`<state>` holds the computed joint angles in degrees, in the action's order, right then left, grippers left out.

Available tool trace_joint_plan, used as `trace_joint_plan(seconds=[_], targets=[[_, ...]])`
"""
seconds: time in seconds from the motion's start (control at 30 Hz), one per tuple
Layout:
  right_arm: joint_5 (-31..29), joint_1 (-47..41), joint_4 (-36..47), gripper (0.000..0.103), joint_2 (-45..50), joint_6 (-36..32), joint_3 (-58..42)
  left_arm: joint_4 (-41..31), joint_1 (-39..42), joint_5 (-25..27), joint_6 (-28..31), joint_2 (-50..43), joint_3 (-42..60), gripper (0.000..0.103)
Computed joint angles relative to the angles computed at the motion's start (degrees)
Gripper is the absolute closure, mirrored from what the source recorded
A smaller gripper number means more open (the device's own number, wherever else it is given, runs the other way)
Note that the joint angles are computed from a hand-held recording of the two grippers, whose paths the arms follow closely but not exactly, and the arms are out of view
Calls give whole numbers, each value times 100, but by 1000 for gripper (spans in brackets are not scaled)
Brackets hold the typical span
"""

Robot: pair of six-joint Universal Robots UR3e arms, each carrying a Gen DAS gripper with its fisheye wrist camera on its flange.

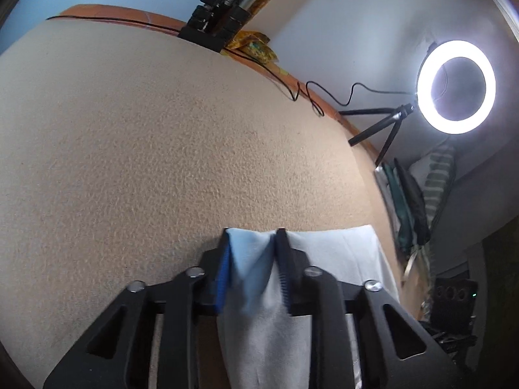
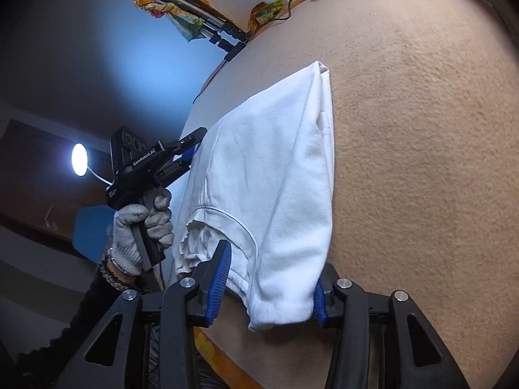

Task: Fold small clothes
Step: 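Grasp the folded shirt bundle's edge with both tools, then lift the folded shirt with both tools and carry it toward the dark green cloth stack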

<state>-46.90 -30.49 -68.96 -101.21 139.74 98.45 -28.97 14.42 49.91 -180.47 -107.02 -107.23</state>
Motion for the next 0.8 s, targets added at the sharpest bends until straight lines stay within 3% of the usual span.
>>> trace_joint_plan(seconds=[0.07, 0.13, 0.23, 0.5, 0.8], targets=[[-54, 142, -247, 63, -32, 164, 28, 78, -194, 300, 75, 24, 40, 91], [-182, 257, -531, 76, -96, 343, 77, 209, -439, 695, 200, 99, 69, 93], [-457, 449, -970, 88, -229, 573, 145, 467, -690, 1121, 255, 206, 57, 94], [-1820, 1776, -2913, 93, -611, 1252, 359, 1244, -1350, 2345, 642, 690, -243, 95], [-2708, 2602, -3817, 93, -619, 1551, 282, 1707, -1567, 2657, 810, 1223, -657, 95]])
